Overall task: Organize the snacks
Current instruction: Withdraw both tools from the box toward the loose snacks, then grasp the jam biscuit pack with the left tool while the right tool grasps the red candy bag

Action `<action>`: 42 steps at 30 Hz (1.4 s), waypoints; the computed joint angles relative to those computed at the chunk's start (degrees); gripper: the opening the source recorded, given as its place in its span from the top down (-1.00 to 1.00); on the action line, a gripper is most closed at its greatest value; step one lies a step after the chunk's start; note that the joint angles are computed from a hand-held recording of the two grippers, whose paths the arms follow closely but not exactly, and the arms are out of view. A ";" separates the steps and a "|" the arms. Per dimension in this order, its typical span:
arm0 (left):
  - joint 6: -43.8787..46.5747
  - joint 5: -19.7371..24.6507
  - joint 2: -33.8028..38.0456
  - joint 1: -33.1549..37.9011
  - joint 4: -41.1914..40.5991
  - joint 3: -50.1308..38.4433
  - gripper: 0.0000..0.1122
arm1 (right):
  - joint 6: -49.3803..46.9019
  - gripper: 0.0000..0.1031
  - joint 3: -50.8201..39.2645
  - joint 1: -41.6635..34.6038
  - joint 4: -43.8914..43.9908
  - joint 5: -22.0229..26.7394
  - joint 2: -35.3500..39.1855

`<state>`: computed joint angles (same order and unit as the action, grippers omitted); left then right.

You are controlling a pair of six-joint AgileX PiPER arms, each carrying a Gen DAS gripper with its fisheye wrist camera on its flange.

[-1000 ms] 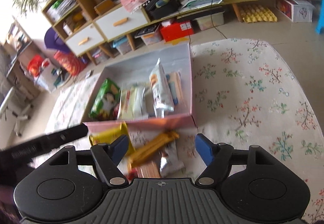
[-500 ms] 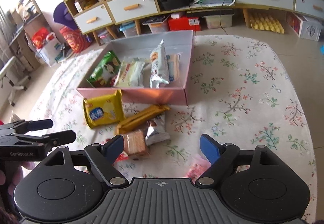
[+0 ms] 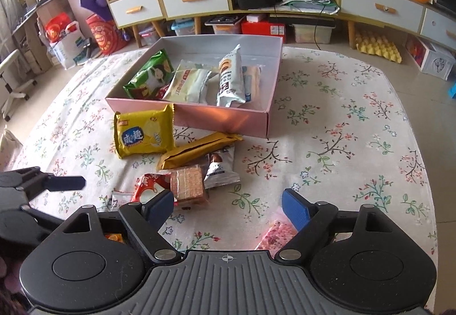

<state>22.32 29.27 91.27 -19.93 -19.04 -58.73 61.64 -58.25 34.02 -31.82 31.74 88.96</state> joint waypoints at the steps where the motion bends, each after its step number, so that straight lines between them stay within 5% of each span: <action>1: -1.10 -0.22 0.18 -0.66 0.93 0.14 -0.58 | 0.06 -0.65 -0.01 0.09 -0.06 0.03 0.15; 10: -7.82 -1.66 1.07 -3.59 9.39 0.89 -0.27 | 1.31 -0.65 -0.29 1.46 -2.15 -0.75 2.13; 15: -2.87 -1.58 0.29 -1.22 7.21 1.36 0.31 | 1.83 -0.65 -0.25 2.45 -4.22 -2.97 2.78; 17: 0.78 -0.15 0.28 0.86 3.98 0.78 0.37 | 1.33 -0.65 -0.47 2.84 -4.19 -3.98 3.22; 25: 5.00 2.82 0.54 7.44 0.17 -0.65 0.31 | 3.10 -0.63 -1.24 4.54 -7.22 -8.61 4.61; 28: 4.97 1.48 -0.24 8.93 1.26 0.43 0.23 | 2.41 -0.55 -2.05 4.73 -6.51 -10.50 5.60; 34: 14.56 -1.40 -2.42 12.39 -5.57 3.93 -0.01 | -0.82 -0.03 -4.14 4.88 -3.24 -12.85 8.24; 42: 27.55 -4.29 -1.81 12.86 -15.07 5.56 -0.19 | -1.21 0.01 -7.10 5.55 -1.83 -10.74 11.77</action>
<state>49.87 24.98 89.46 -7.07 -34.11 -53.17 60.44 -65.35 39.57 -33.65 21.00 100.73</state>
